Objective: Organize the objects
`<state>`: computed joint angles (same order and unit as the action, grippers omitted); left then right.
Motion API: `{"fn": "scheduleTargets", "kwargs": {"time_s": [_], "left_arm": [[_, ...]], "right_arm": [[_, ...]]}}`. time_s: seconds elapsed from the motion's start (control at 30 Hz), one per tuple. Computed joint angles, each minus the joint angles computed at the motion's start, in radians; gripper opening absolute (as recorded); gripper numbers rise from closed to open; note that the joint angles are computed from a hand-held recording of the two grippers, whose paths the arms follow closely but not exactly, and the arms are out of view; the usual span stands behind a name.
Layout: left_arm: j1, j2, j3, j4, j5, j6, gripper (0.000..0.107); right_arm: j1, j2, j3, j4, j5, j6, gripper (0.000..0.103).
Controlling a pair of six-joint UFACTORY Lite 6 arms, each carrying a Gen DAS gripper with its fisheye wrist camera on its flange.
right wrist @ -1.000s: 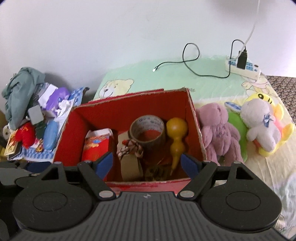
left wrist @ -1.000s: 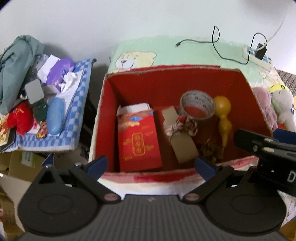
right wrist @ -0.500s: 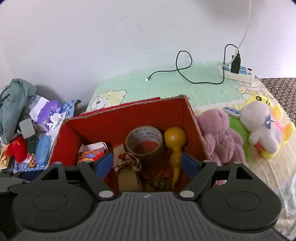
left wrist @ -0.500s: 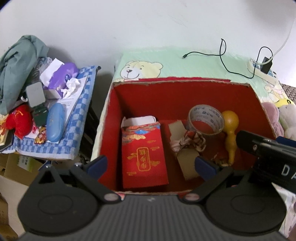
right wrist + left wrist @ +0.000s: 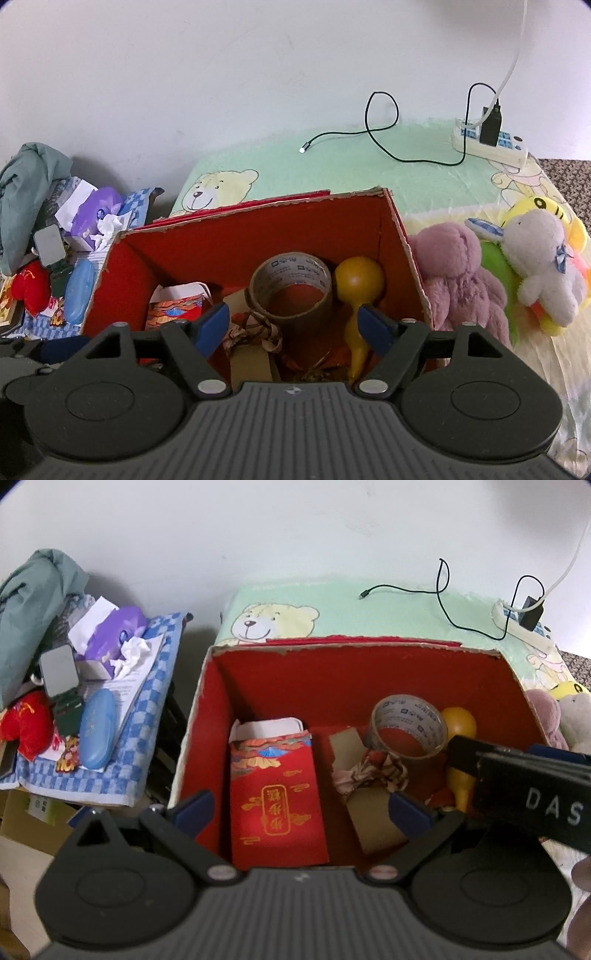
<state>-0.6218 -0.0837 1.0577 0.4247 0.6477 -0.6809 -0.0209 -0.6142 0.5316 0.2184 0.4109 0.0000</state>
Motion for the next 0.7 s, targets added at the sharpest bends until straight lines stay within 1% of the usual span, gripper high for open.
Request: {"fn": "scheduleTargets", "kwargs": {"time_s": [0.17,0.33,0.4,0.5,0.7], "left_arm": [[-0.005,0.019,-0.003,0.005,0.004,-0.015,0.101],[-0.030,0.047,0.017,0.031,0.022,-0.041,0.101],[-0.051,0.061,0.027,0.061,0.034,-0.066,0.101],[-0.060,0.074,0.035,0.053,0.029,-0.059,0.101],[-0.075,0.104,0.056,0.053,0.040,-0.076,0.101]], "right_arm": [[-0.048,0.026,-0.003,0.127,-0.011,-0.142,0.077],[-0.081,0.039,-0.006,0.227,0.003,-0.265,0.075],[-0.095,0.038,-0.009,0.255,0.008,-0.306,0.073],[-0.113,0.039,-0.018,0.282,0.002,-0.342,0.072],[-0.163,0.057,-0.010,0.371,0.025,-0.456,0.070]]}}
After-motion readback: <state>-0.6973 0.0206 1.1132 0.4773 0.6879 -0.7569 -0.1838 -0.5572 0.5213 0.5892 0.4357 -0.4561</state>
